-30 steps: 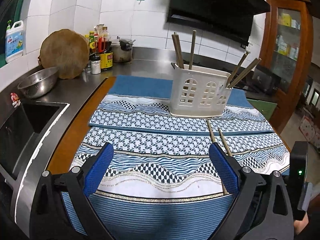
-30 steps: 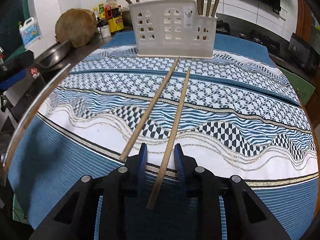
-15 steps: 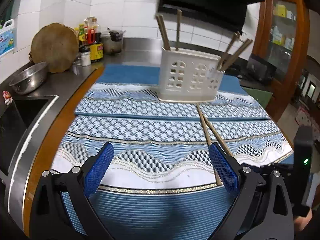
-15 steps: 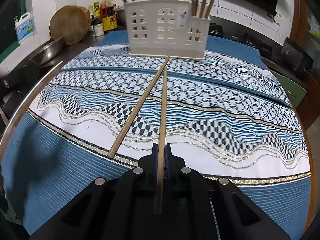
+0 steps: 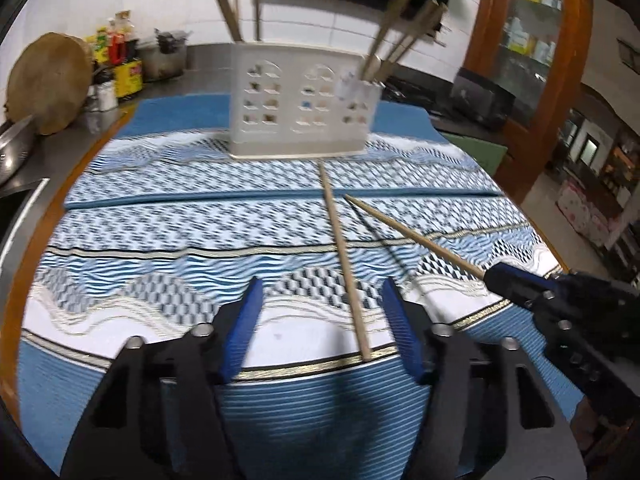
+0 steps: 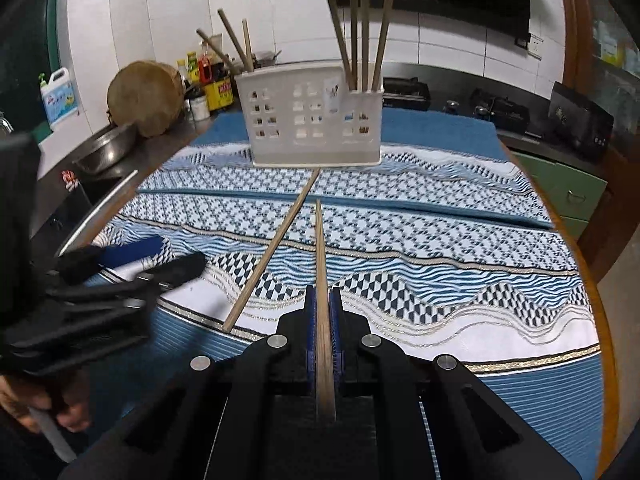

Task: Organize utensils
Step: 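Grasp a chopstick with the left gripper while the right gripper grasps the other, then lift both chopsticks upright and carry them over the white holder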

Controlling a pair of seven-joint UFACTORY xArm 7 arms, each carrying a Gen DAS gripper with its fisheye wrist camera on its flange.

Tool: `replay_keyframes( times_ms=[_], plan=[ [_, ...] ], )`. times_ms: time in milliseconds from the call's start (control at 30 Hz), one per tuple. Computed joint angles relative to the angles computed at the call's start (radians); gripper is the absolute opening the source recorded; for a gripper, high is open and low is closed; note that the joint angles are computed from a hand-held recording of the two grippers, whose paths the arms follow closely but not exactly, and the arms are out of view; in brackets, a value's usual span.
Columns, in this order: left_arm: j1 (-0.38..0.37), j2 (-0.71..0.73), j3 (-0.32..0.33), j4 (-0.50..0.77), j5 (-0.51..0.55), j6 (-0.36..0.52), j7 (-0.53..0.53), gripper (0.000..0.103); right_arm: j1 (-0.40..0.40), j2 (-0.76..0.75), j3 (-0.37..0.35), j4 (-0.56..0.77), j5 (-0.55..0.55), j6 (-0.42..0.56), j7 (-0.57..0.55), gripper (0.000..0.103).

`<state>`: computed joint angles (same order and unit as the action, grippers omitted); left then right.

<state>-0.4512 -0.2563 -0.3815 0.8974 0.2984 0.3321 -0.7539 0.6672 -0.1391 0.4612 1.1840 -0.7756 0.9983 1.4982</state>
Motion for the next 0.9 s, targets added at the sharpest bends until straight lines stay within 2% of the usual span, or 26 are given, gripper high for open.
replay_keyframes(
  times_ms=[100, 200, 300, 467, 667, 800, 900],
  plan=[
    [-0.029, 0.056, 0.01, 0.034, -0.035, 0.004, 0.035, 0.04, -0.005, -0.03, -0.001, -0.024, -0.001, -0.017, 0.01, 0.007],
    [-0.039, 0.105, 0.009, 0.07, -0.02, 0.015, 0.025, 0.032, -0.019, -0.06, 0.004, -0.049, 0.005, -0.032, 0.012, 0.007],
    [-0.062, 0.138, 0.031, 0.091, -0.05, 0.015, 0.038, 0.026, -0.038, -0.086, 0.013, -0.07, 0.012, -0.048, 0.013, 0.007],
    [-0.088, 0.182, 0.05, 0.121, -0.078, 0.024, 0.029, 0.023, -0.067, -0.106, 0.031, -0.091, 0.022, -0.073, 0.009, 0.007],
    [-0.103, 0.213, 0.063, 0.152, -0.028, 0.044, -0.03, 0.019, -0.087, -0.118, 0.046, -0.1, 0.032, -0.083, 0.005, 0.007],
    [-0.108, 0.22, 0.07, 0.163, 0.011, 0.067, -0.054, 0.012, -0.097, -0.127, 0.052, -0.104, 0.036, -0.083, 0.001, 0.007],
    [-0.113, 0.237, 0.069, 0.194, 0.087, 0.113, -0.097, 0.007, -0.103, -0.129, 0.059, -0.102, 0.034, -0.08, -0.001, 0.007]
  ],
)
